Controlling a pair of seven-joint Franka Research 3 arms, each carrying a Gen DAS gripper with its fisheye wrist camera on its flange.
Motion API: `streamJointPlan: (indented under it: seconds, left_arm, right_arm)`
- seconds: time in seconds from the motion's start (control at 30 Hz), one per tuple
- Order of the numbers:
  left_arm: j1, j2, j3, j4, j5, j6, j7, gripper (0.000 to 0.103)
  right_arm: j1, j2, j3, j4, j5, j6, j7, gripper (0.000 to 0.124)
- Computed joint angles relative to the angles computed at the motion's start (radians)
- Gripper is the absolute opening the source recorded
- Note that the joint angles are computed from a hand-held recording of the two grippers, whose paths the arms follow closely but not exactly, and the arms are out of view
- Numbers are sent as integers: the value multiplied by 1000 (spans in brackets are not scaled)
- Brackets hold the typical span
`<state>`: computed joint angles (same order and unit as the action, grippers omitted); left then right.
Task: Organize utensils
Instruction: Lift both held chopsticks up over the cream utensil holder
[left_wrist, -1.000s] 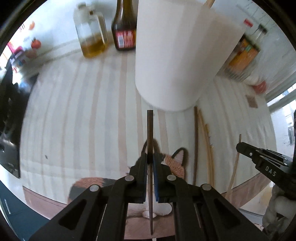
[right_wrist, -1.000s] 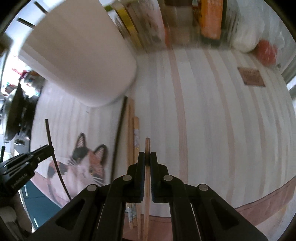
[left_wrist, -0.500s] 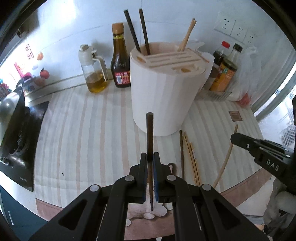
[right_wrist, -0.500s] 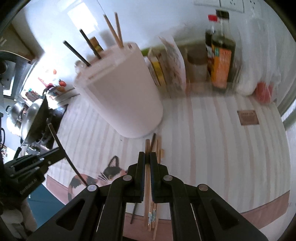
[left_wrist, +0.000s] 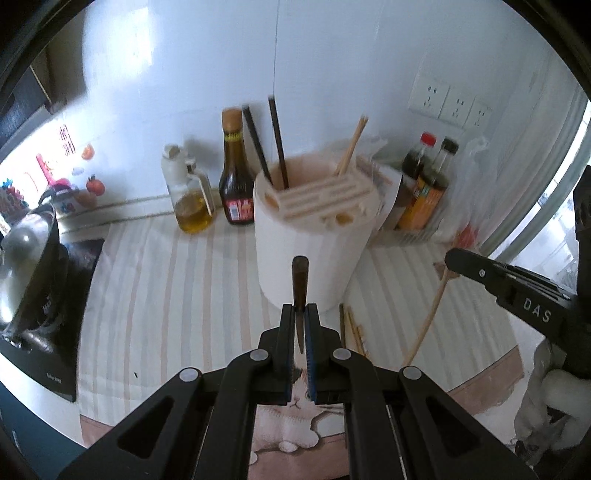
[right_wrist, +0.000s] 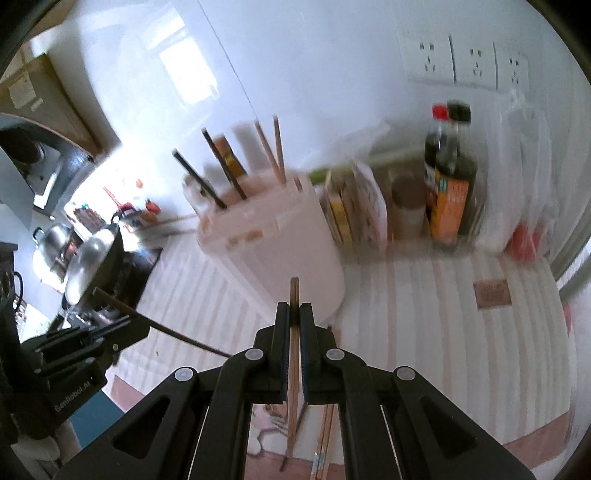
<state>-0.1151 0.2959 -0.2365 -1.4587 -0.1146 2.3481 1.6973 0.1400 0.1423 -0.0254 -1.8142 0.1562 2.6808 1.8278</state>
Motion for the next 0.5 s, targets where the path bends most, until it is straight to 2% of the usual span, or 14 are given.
streamJointPlan:
  seconds: [0.27,0.5]
  left_arm:
    - [11,-11,-15,73,-61,20,33,3]
    - [-15,37,-18,236,-49,21,38,3]
  right_arm:
    - [-12,30,-7,133,-10,5,-27,5]
    - [-17,98,-18,338,-29,-15,-58,5]
